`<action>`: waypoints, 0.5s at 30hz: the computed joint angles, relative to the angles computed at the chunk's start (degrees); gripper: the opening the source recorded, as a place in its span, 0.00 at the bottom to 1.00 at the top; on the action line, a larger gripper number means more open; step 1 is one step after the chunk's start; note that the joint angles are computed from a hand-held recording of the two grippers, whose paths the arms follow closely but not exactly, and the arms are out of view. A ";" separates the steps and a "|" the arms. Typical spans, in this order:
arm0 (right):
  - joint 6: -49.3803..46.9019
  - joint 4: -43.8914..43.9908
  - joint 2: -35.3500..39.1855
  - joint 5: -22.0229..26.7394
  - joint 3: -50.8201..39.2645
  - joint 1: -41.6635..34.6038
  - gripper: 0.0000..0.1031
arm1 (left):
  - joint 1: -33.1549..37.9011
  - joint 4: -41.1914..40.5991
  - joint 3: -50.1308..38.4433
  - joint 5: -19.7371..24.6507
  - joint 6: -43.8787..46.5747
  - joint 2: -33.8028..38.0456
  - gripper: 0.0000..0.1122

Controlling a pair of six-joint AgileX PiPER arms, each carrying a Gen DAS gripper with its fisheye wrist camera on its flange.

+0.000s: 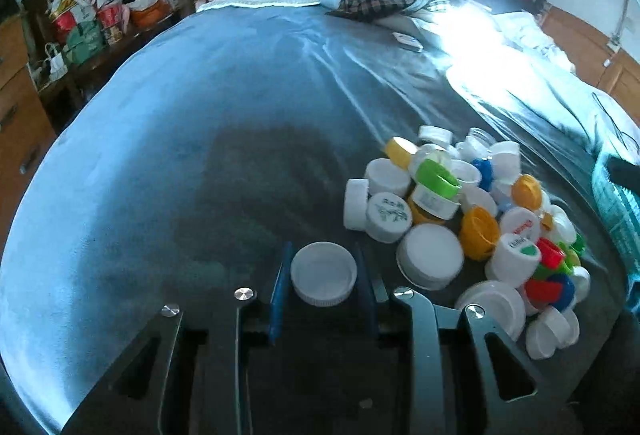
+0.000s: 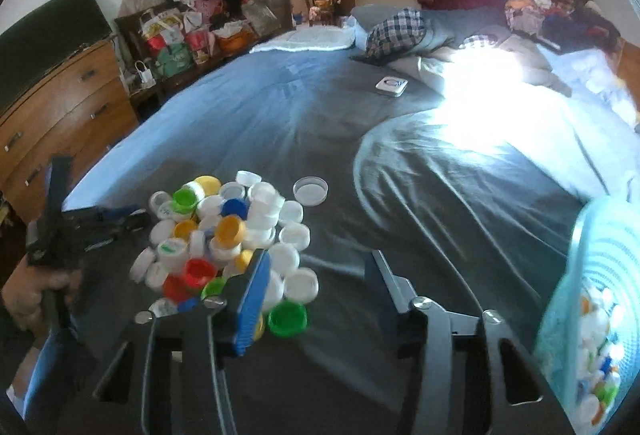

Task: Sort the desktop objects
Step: 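Grasp a white cap with the left tool while the right tool grasps a clear lid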

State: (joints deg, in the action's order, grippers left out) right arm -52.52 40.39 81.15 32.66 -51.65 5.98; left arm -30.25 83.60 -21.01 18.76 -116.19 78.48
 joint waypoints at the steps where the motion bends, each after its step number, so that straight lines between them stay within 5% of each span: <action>1: 0.48 -0.47 2.42 -1.33 -1.56 1.26 0.50 | 0.15 -0.24 0.88 -0.18 0.39 -1.20 0.24; 4: 1.29 -3.95 11.20 -5.76 -7.22 4.75 0.51 | 2.77 0.83 1.42 -2.77 0.85 -1.89 0.24; 9: 3.45 -10.25 26.62 -0.74 -20.84 6.11 0.54 | 5.23 -0.33 0.82 -4.61 3.01 -1.68 0.24; 12: 1.35 -4.61 28.59 2.34 -24.86 5.67 0.54 | 7.24 2.40 0.79 -5.91 0.90 -1.45 0.24; 15: 5.50 -8.73 29.88 1.86 -27.20 8.20 0.54 | 8.57 6.53 0.74 -6.79 -2.45 -0.73 0.24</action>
State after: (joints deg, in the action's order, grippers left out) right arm -47.02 31.66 111.03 34.52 -78.84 14.18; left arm -21.68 90.14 -20.27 11.97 -118.64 77.75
